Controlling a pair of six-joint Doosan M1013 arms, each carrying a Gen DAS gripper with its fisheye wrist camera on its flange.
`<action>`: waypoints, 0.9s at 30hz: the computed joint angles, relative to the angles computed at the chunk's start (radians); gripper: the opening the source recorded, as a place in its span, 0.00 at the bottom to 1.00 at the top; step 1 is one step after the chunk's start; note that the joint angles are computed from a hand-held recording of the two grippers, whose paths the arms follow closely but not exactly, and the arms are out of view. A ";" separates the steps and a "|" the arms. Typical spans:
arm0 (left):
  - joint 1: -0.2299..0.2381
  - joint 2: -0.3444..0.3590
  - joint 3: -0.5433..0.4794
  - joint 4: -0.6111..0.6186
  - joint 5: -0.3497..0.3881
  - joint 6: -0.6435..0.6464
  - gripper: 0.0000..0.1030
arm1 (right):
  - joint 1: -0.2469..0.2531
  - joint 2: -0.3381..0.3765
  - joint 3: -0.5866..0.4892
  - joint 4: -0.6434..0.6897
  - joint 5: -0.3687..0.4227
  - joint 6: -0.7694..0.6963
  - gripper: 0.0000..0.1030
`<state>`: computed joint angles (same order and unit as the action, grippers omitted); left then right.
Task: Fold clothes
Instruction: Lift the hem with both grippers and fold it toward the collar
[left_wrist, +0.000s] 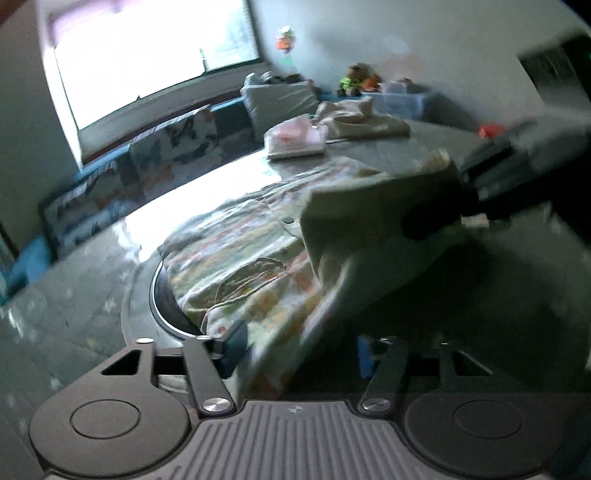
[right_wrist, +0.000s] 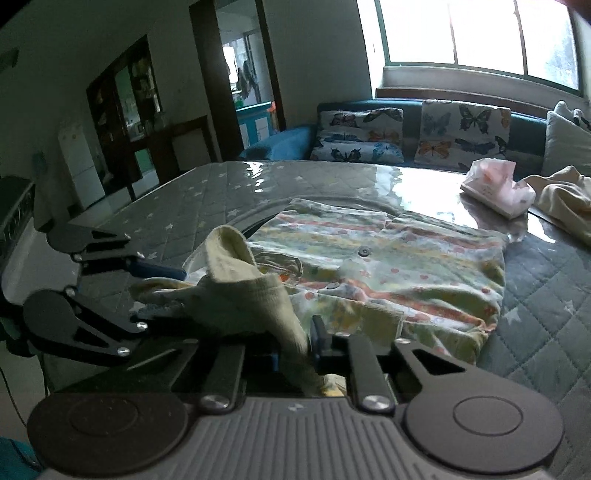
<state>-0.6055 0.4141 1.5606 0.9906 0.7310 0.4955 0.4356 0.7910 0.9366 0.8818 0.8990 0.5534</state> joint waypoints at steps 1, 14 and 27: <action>-0.002 0.001 0.004 0.010 0.002 0.010 0.30 | 0.000 -0.006 0.017 0.017 -0.010 -0.017 0.10; -0.042 -0.066 0.062 0.022 -0.071 -0.056 0.08 | -0.031 -0.108 0.175 0.151 -0.017 -0.183 0.06; -0.129 -0.177 0.132 -0.116 -0.147 -0.048 0.08 | -0.078 -0.251 0.306 0.090 0.184 -0.228 0.05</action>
<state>-0.7342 0.2376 1.6928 0.8743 0.5842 0.4475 0.3577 0.5398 1.2428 0.9721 1.0829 0.3250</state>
